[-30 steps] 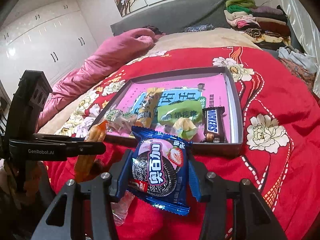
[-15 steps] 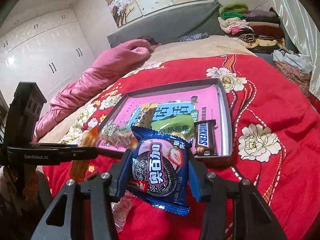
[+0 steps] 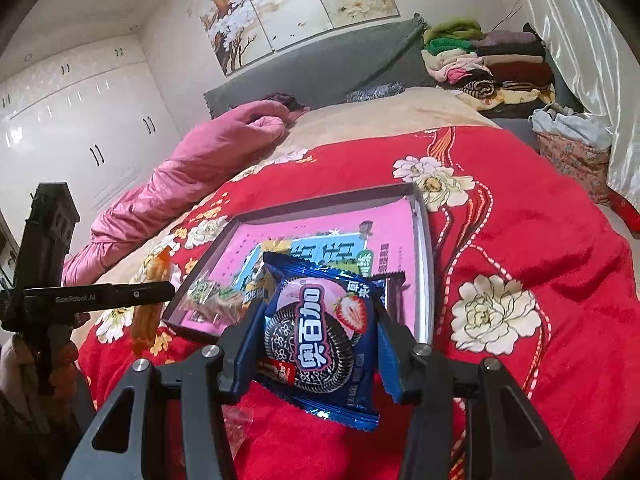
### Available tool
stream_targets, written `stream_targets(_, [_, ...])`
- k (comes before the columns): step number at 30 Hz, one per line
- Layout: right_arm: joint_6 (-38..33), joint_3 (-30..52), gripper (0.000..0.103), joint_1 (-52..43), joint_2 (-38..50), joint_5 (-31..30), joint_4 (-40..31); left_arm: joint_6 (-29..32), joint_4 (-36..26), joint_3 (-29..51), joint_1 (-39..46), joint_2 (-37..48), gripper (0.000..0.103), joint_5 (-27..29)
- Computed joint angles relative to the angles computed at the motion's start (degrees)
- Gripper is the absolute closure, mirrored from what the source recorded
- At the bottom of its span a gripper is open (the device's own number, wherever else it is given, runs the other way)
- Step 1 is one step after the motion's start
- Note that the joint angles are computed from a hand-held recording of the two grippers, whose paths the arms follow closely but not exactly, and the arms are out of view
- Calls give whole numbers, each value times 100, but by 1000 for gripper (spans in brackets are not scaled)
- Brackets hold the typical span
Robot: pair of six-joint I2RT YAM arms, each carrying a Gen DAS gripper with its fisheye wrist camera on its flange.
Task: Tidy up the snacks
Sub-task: 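Carry the orange bag over the tray with the left tool while the right tool carries the blue bag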
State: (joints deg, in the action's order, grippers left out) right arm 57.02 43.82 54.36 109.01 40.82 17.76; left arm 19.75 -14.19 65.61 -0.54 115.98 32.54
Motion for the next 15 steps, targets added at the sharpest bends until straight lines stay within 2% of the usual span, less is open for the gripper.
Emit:
stream_targets(10, [-151,-80,52,-263,64,-89,299,-721,857,317,119,454,67,-54])
stream_targets(15, [-177,-82,52,-311,95,-114,355,-736,1136,253,18,534,67,-214])
